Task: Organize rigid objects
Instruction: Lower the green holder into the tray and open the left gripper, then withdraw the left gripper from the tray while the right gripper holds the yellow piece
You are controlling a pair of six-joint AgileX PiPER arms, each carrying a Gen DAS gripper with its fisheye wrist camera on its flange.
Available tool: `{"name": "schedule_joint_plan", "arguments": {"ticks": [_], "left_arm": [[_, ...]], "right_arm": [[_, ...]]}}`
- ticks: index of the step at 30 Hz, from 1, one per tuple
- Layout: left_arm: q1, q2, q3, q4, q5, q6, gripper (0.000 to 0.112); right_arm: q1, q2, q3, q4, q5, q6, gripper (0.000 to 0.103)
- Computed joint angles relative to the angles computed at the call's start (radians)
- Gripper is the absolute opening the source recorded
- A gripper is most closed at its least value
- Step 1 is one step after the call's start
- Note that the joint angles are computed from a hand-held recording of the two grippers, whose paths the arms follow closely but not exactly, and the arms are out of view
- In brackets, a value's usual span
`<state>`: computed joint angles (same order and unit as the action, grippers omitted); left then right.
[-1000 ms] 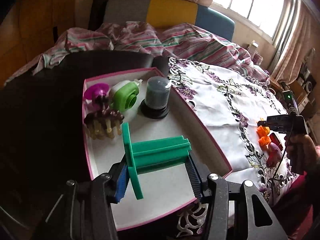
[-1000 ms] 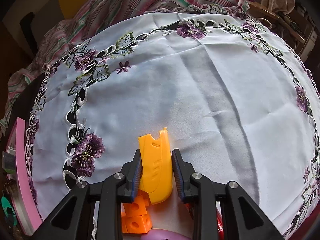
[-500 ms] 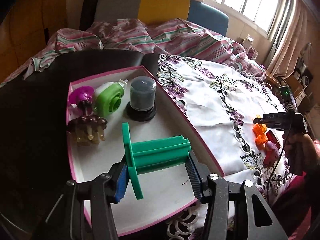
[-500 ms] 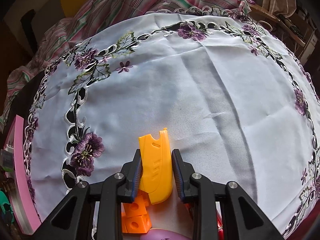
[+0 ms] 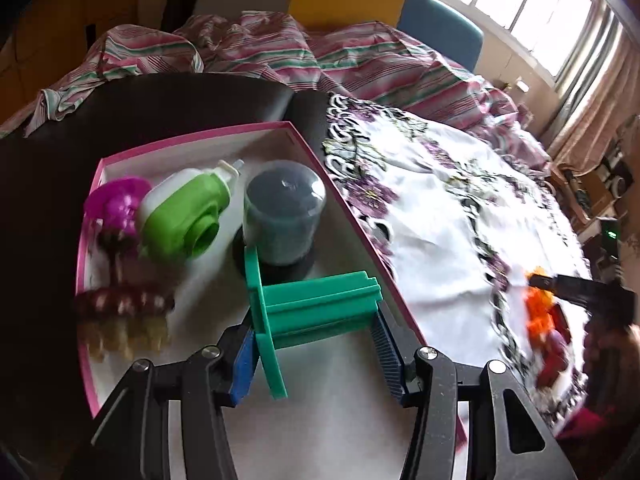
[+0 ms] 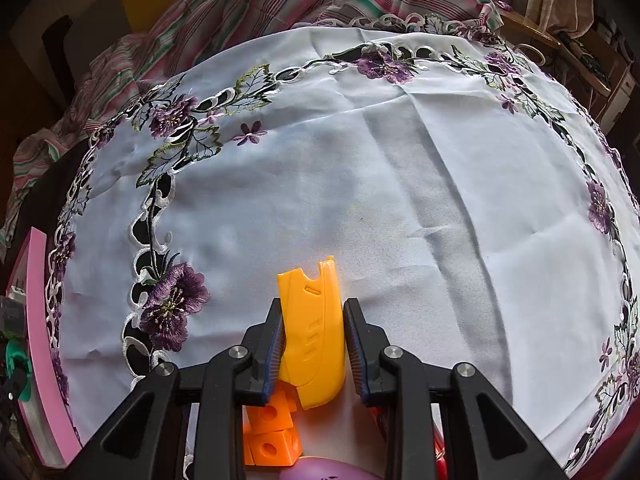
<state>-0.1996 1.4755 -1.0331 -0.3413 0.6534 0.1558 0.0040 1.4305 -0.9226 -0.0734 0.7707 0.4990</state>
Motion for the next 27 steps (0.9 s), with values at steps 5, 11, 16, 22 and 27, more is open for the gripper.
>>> {"name": "schedule_joint_plan", "arguments": {"ticks": [5, 11, 16, 22, 27], "left_arm": [[-0.010, 0.085, -0.052, 0.056, -0.034, -0.048, 0.053], [-0.004, 0.087, -0.046, 0.045, -0.046, -0.046, 0.059], [-0.007, 0.050, -0.009, 0.044, -0.059, -0.052, 0.069], [-0.018, -0.048, 0.056, 0.095, -0.079, -0.089, 0.075], [-0.045, -0.155, 0.108, 0.177, -0.088, -0.144, 0.075]], "right_arm": [[0.001, -0.001, 0.000, -0.006, 0.001, 0.003, 0.028], [0.001, 0.002, 0.001, -0.013, -0.002, 0.005, 0.028], [0.000, -0.005, 0.006, -0.016, -0.001, 0.006, 0.028], [0.006, -0.001, 0.003, -0.031, -0.003, 0.023, 0.028], [0.018, 0.005, -0.004, -0.055, 0.005, 0.034, 0.028]]}}
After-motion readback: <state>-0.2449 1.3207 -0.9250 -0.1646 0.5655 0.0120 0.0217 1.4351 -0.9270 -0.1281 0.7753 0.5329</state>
